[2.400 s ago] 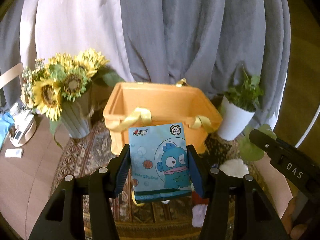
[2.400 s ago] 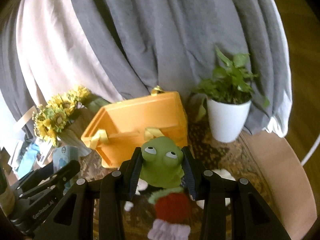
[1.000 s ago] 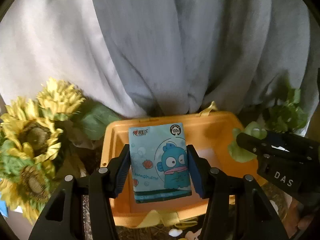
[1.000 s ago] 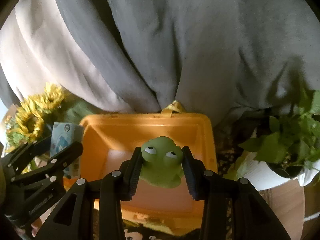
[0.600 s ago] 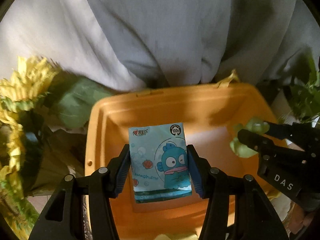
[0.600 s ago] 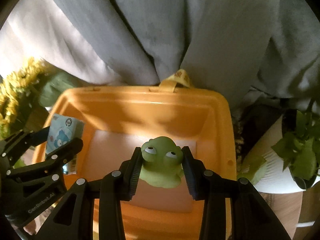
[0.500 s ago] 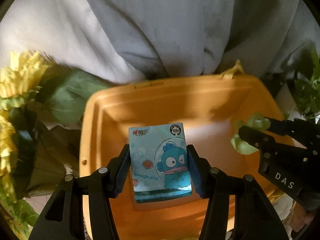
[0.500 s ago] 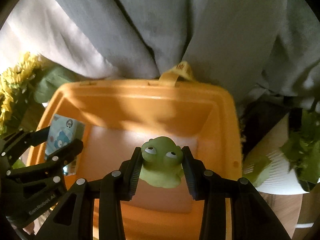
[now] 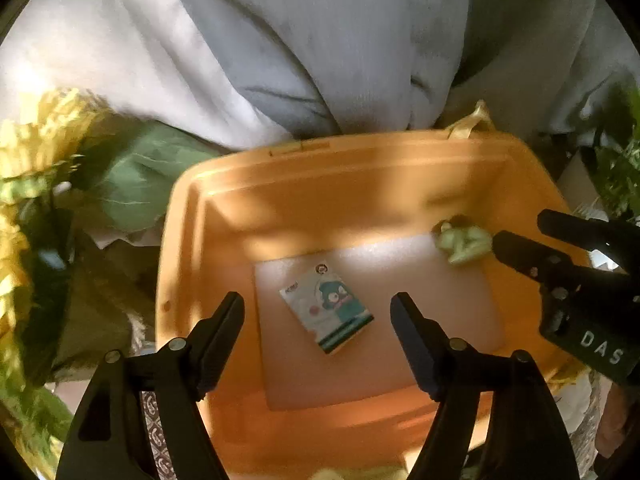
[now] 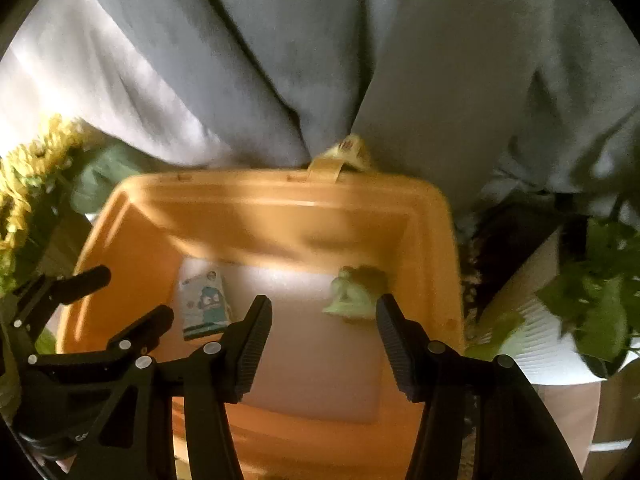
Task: Organize soft objects
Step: 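Open the left tool over the crate while the right tool releases the frog inside, then withdraw both tools from the crate back toward the remaining toys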
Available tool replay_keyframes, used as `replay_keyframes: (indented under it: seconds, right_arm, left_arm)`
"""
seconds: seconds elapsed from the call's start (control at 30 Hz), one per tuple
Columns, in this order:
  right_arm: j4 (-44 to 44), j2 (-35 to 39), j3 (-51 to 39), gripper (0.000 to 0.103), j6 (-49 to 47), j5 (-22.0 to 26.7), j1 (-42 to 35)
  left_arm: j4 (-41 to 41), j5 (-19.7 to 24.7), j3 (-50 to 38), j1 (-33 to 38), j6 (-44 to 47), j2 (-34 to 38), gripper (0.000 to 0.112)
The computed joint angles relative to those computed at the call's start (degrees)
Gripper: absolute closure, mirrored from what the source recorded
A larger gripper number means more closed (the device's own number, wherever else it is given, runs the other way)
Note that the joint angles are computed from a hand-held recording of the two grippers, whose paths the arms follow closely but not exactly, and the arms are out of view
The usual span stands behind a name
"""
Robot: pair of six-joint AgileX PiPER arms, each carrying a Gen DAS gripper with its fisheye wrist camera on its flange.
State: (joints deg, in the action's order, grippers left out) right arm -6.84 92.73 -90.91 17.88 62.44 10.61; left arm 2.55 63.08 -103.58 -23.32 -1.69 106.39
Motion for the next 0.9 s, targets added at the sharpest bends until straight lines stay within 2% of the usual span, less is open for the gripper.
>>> replay_keyframes:
  seconds: [0.1, 0.37, 0.5, 0.67, 0.73, 0.9]
  right_arm:
    - [-2.20, -2.79, 0.56, 0.048, 1.86, -0.09, 0.85]
    - [-9.72, -11.92, 3.28, 0.048, 7.92, -1.09, 4.80]
    - [-12.50, -16.33, 4.83, 0.039, 10.76, -0.80, 6.97]
    - [-17.01, -21.35, 7.31, 0.037, 15.21, -0.02, 11.16]
    - [-19.65, -23.33, 8.72, 0.033, 18.05, 0.80, 13.73]
    - [-25.81, -27.44, 12.04, 0.033, 25.38, 3.41, 20.33]
  left_arm:
    - [0.50, -1.98, 3.19, -0.01, -1.53, -4.00, 0.033]
    - [8.22, -8.60, 12.39, -3.43, -9.24, -16.89, 0.019]
    - [12.14, -10.01, 16.17, -5.14, -12.55, -22.35, 0.018]
    - [14.91, -11.04, 20.63, -7.89, -13.98, -28.59, 0.018]
    - [15.87, -10.70, 22.06, -8.78, -15.13, -30.75, 0.017]
    - [16.04, -11.27, 25.84, -9.58, -16.85, -35.13, 0.015]
